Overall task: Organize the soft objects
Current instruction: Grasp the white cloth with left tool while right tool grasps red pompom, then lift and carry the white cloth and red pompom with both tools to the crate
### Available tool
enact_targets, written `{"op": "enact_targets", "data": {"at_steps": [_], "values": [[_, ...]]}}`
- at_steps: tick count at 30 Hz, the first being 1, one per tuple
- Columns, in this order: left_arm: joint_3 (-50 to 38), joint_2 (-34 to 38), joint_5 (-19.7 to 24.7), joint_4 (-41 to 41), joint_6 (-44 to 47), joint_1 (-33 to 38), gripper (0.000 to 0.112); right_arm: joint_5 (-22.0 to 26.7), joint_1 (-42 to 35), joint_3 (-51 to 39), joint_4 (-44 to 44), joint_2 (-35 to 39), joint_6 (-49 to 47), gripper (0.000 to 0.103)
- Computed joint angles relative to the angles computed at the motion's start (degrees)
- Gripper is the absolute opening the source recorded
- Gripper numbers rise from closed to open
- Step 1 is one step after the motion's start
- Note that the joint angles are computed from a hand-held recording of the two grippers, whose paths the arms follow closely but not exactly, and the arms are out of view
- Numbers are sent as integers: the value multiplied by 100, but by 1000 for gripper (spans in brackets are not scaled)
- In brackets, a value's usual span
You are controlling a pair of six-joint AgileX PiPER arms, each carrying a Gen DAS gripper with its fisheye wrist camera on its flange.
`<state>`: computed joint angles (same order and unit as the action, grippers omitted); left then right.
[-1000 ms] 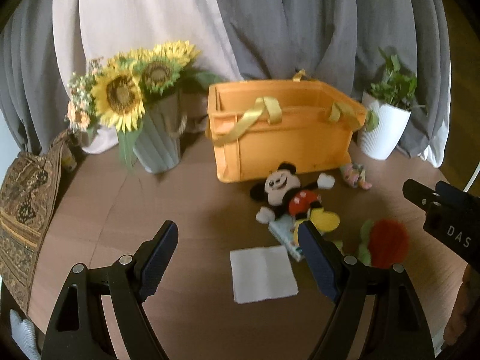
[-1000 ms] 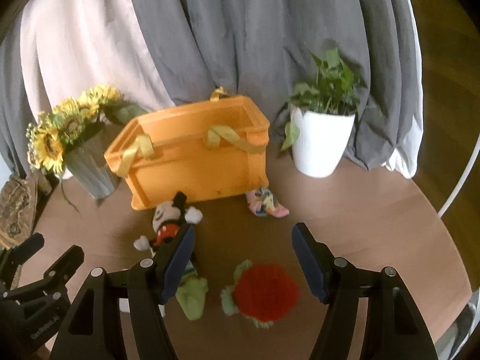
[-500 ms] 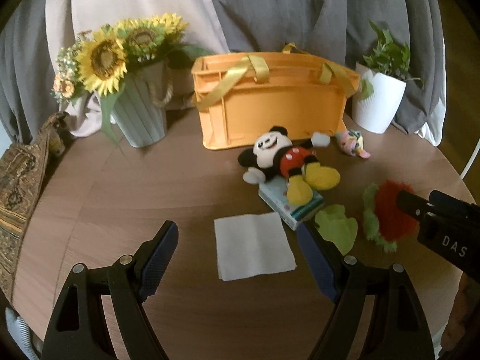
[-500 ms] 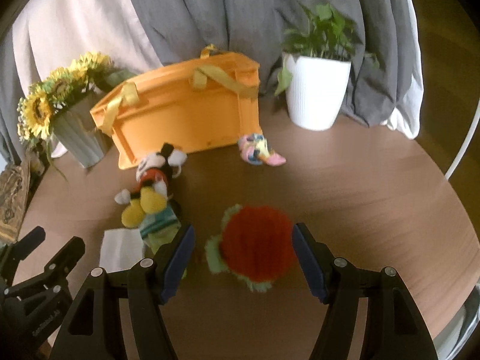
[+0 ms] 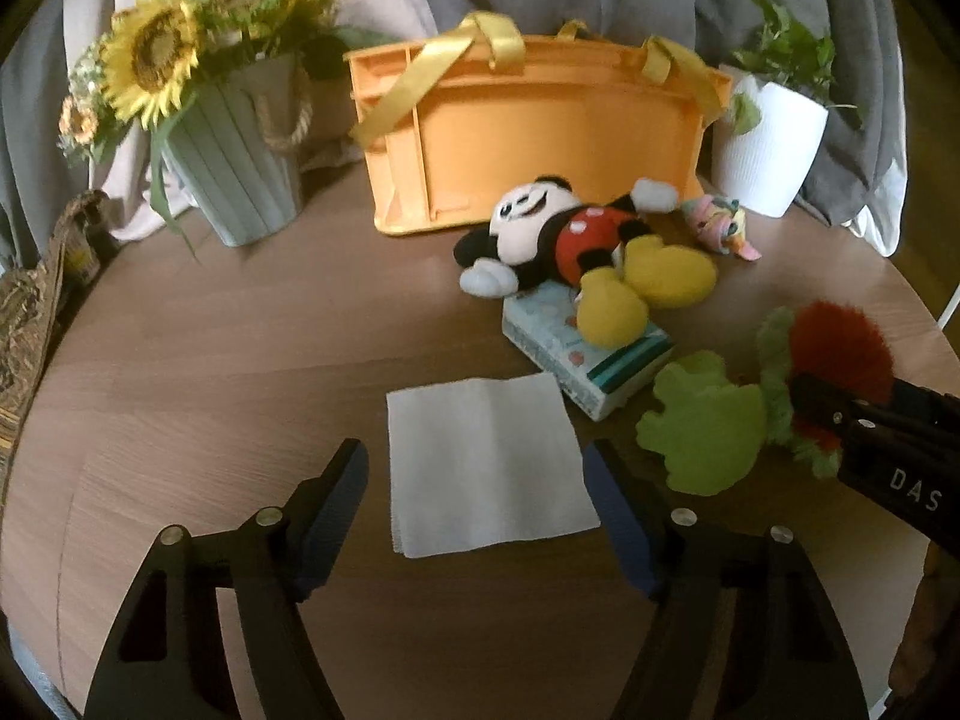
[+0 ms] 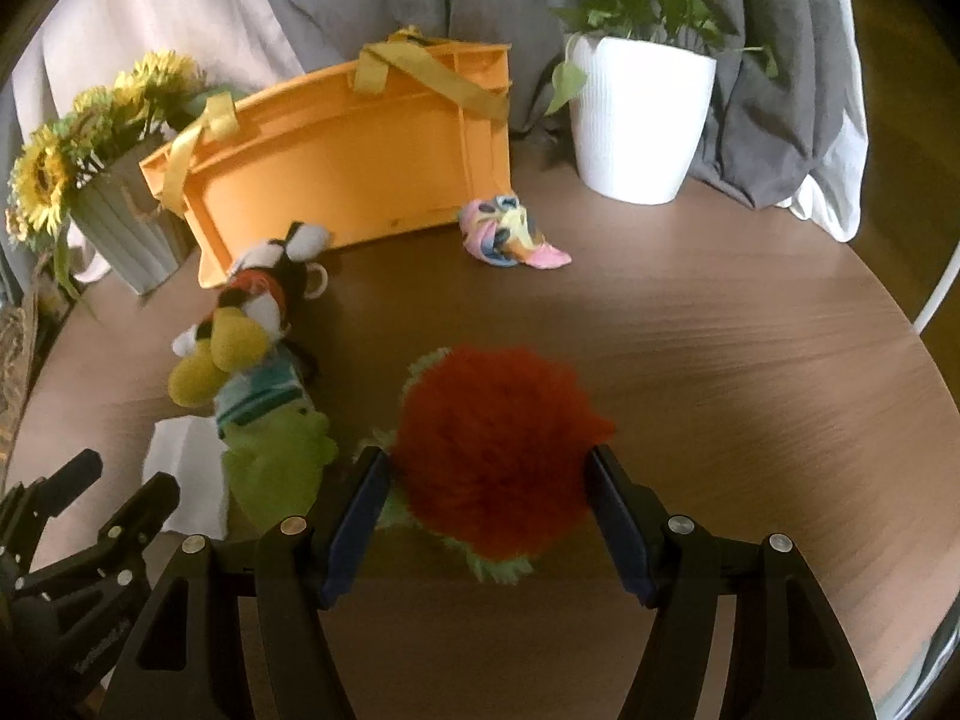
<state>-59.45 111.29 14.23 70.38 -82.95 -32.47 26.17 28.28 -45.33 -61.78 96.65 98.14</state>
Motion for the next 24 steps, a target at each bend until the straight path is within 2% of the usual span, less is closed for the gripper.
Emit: {"op": "enact_targets", "data": {"at_steps": [7,10,12,18,20,24], "values": [[-226,316,-182,-1164,926,143,61,-153,-102,-125,-141,292,-1,68],[-219,341,-130,-739,413,106,57,-218,-135,-138,-252,379,76,68],[-229,351,-108,-639,327,89,47,-289,-174,-123,-340,401,131,67],[-302,362,-107,-922,656,112,17,-424,-255,-130,-317,454,20,52],[-327,350,-110,-1138,877,123,11,-456,-272,-131,-313,453,-1,47],[-245,253,-99,-1123,832,105,10,-473,-258,-117,-424,444,101,40]]}}
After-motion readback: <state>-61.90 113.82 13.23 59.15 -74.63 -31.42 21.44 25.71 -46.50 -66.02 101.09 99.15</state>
